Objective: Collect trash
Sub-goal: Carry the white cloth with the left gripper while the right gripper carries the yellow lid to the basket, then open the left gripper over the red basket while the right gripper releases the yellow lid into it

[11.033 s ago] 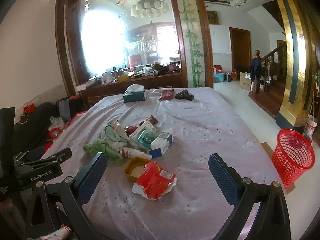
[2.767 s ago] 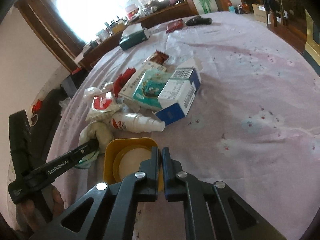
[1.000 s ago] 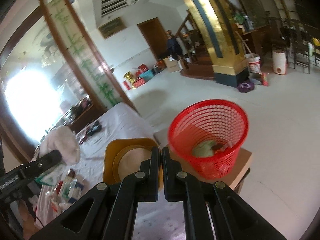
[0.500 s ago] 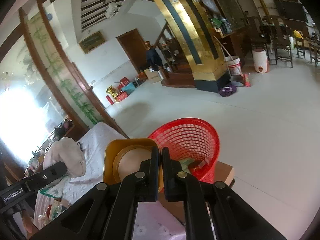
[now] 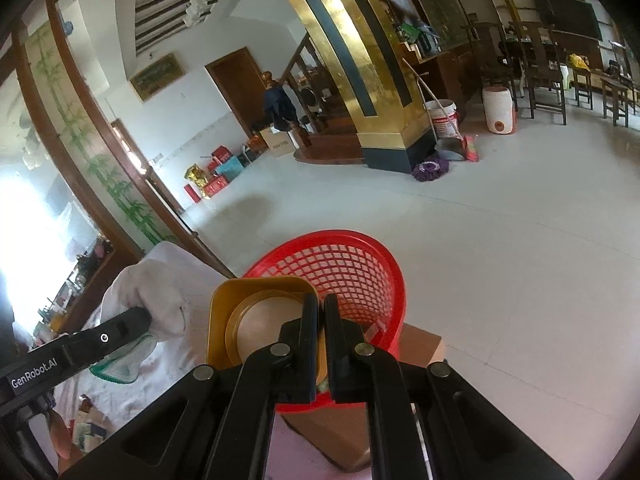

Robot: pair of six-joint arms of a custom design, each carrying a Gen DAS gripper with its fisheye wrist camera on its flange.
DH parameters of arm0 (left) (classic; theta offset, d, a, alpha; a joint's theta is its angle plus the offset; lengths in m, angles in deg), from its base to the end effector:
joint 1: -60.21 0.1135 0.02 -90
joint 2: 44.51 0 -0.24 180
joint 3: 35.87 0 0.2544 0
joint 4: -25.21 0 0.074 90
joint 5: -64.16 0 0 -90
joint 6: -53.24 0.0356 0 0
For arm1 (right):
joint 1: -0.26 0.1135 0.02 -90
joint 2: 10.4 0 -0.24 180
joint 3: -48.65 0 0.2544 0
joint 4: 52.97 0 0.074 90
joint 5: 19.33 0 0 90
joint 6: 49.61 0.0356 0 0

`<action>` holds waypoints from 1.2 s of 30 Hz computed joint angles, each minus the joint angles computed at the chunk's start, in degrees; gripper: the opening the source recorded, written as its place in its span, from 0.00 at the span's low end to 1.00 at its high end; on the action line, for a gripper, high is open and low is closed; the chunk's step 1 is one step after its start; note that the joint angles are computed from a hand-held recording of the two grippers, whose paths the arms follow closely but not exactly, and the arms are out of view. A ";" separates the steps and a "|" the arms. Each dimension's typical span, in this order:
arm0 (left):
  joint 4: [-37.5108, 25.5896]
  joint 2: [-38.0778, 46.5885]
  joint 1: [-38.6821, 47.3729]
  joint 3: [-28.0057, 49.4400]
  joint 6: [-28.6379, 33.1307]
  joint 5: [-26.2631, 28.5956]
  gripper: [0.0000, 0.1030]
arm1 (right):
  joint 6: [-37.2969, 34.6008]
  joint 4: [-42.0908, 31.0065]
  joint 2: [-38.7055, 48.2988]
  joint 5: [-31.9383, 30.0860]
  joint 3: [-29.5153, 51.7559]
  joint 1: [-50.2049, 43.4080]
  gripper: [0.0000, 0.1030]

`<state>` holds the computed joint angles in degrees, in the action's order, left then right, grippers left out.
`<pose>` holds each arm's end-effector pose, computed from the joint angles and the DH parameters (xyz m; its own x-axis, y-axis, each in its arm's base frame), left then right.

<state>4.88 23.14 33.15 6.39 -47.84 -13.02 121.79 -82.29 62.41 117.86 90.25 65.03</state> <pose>0.2052 -0.1137 0.1486 -0.7374 0.1663 -0.6546 0.4482 0.8456 -0.2901 0.1153 0.1833 0.1255 -0.5112 0.4915 -0.7051 0.2980 0.8708 0.3909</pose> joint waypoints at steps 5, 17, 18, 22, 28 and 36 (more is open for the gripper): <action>3.60 9.87 0.03 3.09 -0.50 0.14 0.17 | -4.93 5.99 2.97 -4.20 -1.29 -4.88 0.04; 4.45 18.58 -0.57 7.70 -0.50 1.06 0.24 | -9.21 14.27 6.02 -9.35 -3.57 -9.90 0.07; 4.78 18.73 -0.85 7.71 -0.69 0.72 0.28 | -9.16 14.03 6.25 -9.40 -3.41 -10.05 0.08; 5.99 17.49 -1.86 6.61 -1.34 -1.43 0.49 | -9.12 14.71 4.69 -9.12 -4.55 -9.81 0.16; 4.93 10.42 -1.36 2.74 -1.03 -2.61 0.52 | -6.27 9.79 0.93 -5.99 -4.28 -6.78 0.32; -12.74 -27.07 1.82 -9.22 0.19 -8.73 0.71 | 0.24 -1.87 1.46 1.83 3.32 5.19 0.64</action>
<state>-7.87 -3.93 34.97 -2.83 -47.65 -21.75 122.04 -84.17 63.87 119.69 93.57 70.23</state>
